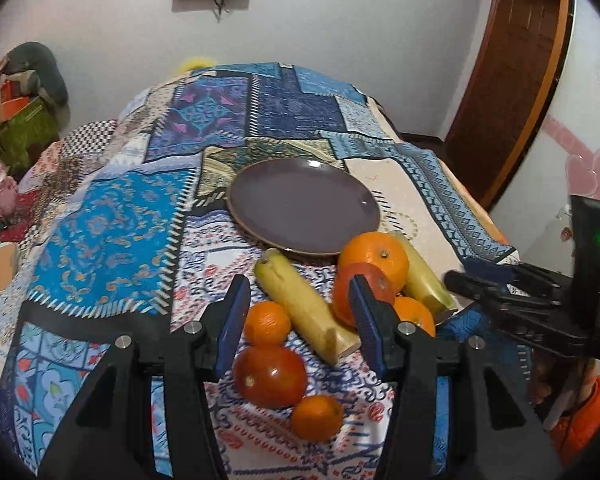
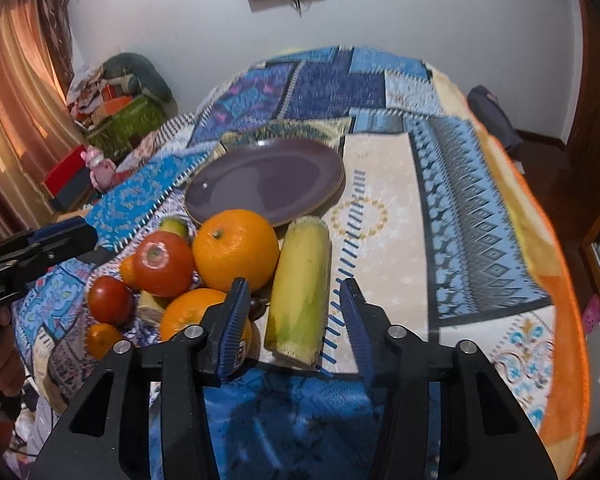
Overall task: Organize fruits
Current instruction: 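Grasp a red tomato with the left tool while the right tool grasps a yellow corn cob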
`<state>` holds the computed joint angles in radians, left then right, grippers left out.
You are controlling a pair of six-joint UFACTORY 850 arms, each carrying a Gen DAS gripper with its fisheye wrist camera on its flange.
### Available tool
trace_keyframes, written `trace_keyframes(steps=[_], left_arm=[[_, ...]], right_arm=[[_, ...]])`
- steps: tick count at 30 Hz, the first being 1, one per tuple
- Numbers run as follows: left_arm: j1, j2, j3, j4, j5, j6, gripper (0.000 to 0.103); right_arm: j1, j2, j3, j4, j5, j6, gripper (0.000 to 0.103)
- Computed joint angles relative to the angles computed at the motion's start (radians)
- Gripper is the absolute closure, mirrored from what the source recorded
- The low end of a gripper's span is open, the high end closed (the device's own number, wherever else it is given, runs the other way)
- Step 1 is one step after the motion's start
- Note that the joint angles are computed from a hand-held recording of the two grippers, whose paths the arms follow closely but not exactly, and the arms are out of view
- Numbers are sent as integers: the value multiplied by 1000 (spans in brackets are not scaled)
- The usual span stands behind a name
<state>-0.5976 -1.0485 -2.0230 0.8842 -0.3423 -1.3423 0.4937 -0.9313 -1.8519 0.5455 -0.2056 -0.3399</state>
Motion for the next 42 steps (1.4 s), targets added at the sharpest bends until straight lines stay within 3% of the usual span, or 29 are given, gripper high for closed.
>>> trace_keyframes(steps=[8, 12, 16, 22, 26, 27, 36, 42], left_arm=[[5, -113, -187, -373, -12, 409, 52], [9, -194, -318, -539, -70, 583, 51], [10, -248, -410, -624, -112, 661, 49], [8, -375, -625, -723, -240, 765, 49], [2, -385, -637, -681, -238, 737, 50], [3, -380, -628, -684, -231, 735, 56], [8, -373, -620, -706, -230, 742, 56], [14, -318, -530, -671, -187, 695, 56]], right_arm=[[-8, -124, -185, -128, -159, 122, 67], [-3, -126, -185, -172, -151, 148, 66], [-12, -124, -180, -111, -159, 83, 66], [-15, -75, -104, -103, -141, 61, 67], [-17, -38, -53, -134, -138, 74, 67], [-16, -39, -58, -151, -147, 81, 67], [-8, -153, -231, -258, -244, 155, 66], [-6, -133, -190, -263, -192, 139, 67]])
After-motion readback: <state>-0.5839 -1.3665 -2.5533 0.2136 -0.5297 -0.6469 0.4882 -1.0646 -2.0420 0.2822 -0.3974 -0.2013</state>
